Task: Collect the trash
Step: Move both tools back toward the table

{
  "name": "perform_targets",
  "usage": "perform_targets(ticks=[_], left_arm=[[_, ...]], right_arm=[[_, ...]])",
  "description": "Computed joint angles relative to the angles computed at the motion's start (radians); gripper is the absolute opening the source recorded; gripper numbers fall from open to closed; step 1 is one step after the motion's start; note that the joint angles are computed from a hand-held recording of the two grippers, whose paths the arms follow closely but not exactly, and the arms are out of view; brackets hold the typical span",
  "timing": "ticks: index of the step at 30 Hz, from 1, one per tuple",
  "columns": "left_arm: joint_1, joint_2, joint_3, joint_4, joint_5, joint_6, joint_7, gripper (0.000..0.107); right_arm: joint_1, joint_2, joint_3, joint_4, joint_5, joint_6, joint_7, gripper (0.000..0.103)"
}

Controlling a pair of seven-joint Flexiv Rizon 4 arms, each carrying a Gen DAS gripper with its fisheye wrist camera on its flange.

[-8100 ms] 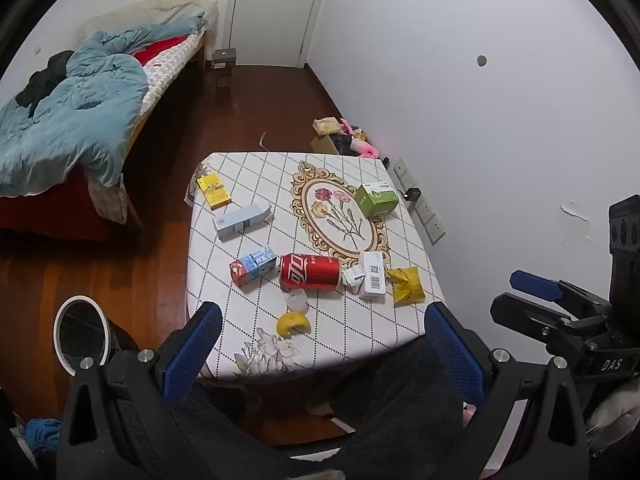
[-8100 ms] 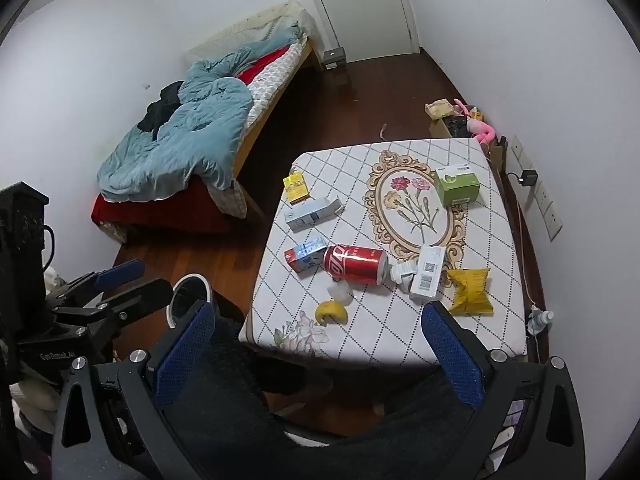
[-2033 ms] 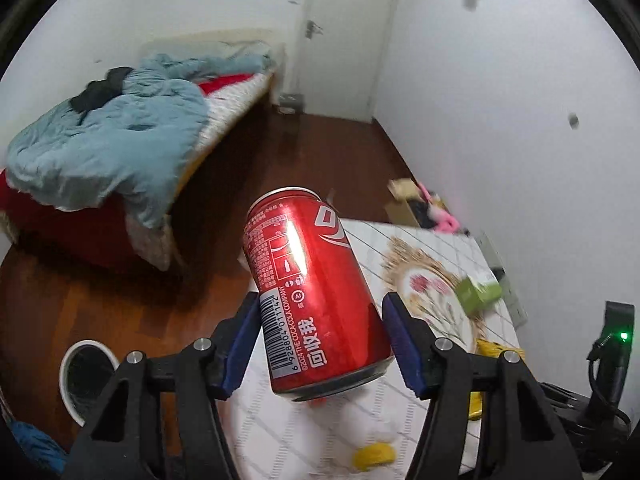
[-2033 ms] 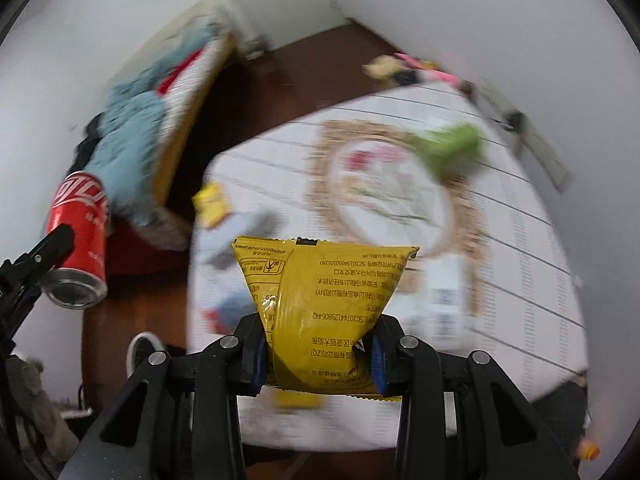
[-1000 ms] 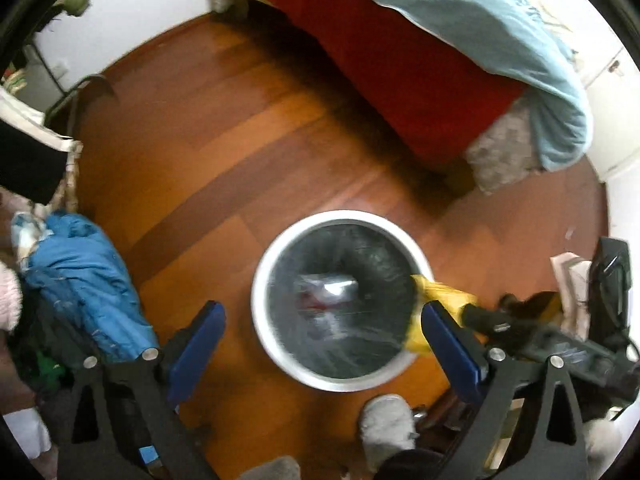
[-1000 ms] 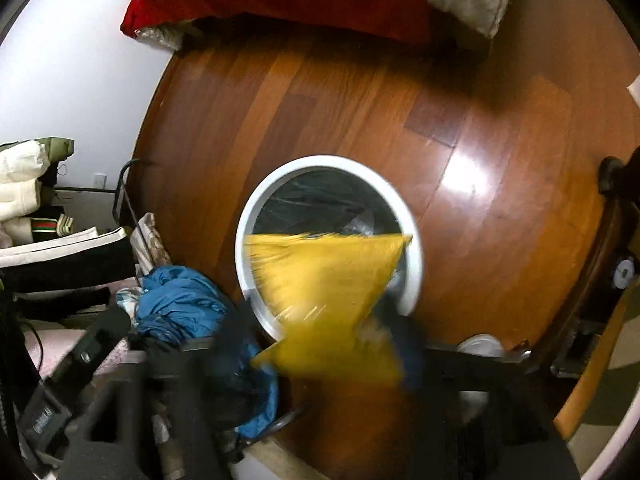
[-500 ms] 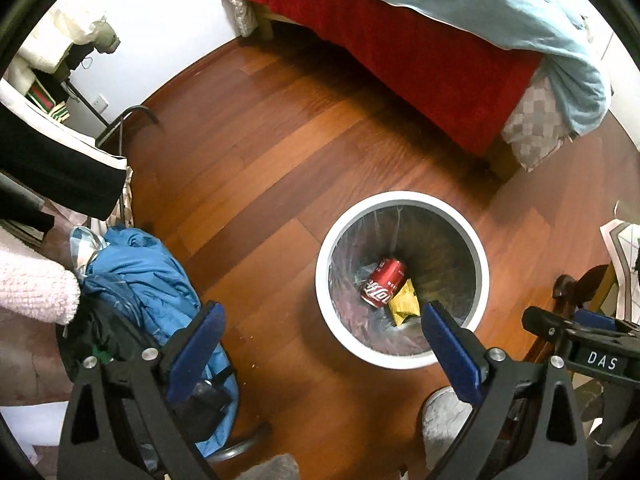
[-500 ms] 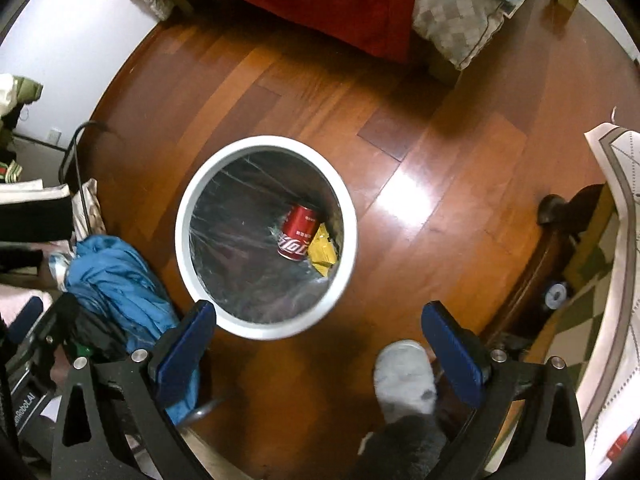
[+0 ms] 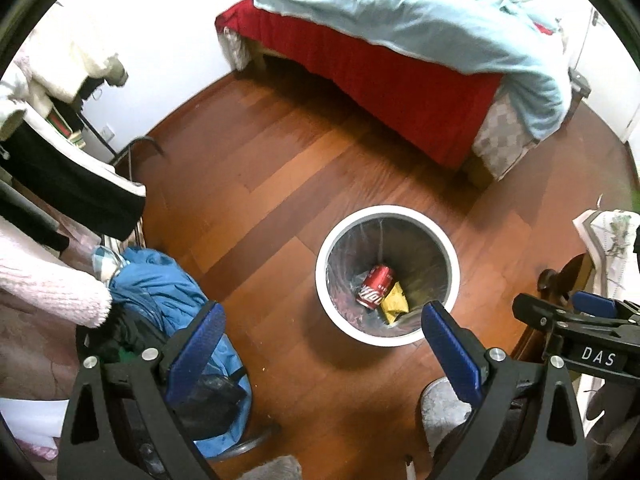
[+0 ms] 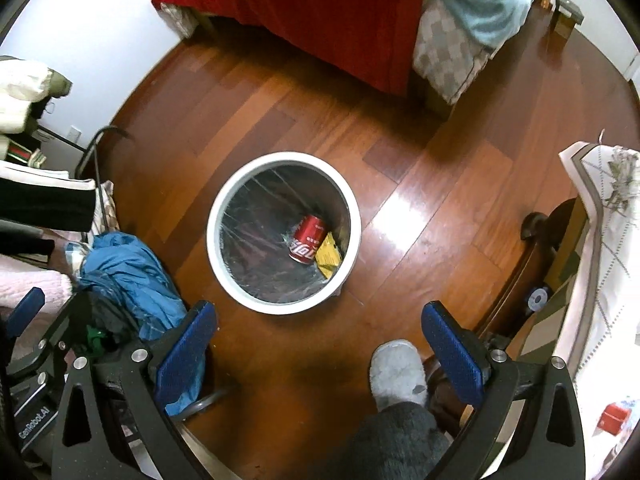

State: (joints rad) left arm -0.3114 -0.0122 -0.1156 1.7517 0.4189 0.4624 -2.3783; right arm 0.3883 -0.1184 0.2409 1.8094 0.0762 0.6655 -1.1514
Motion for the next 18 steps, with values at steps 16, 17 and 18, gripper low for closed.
perform_targets(ticks=[16,17,18], left_arm=[[-0.113,0.024,-0.175,-0.217,0.129,-0.042,-0.046,0.100],[-0.137,-0.006,-0.184,-0.246,0.134,-0.034,-0.041,0.100],[-0.161,-0.043,-0.196,-0.280,0.139,-0.027,-0.034,0.100]], right_arm=[[-0.143,0.571,-0.072,0.221,0.087,0.075,0.114,0.103],[-0.167,0.616,-0.087,0.243,0.079,0.063,0.127,0.103],[-0.204,0.679,-0.112,0.272,0.067,0.033,0.140,0.103]])
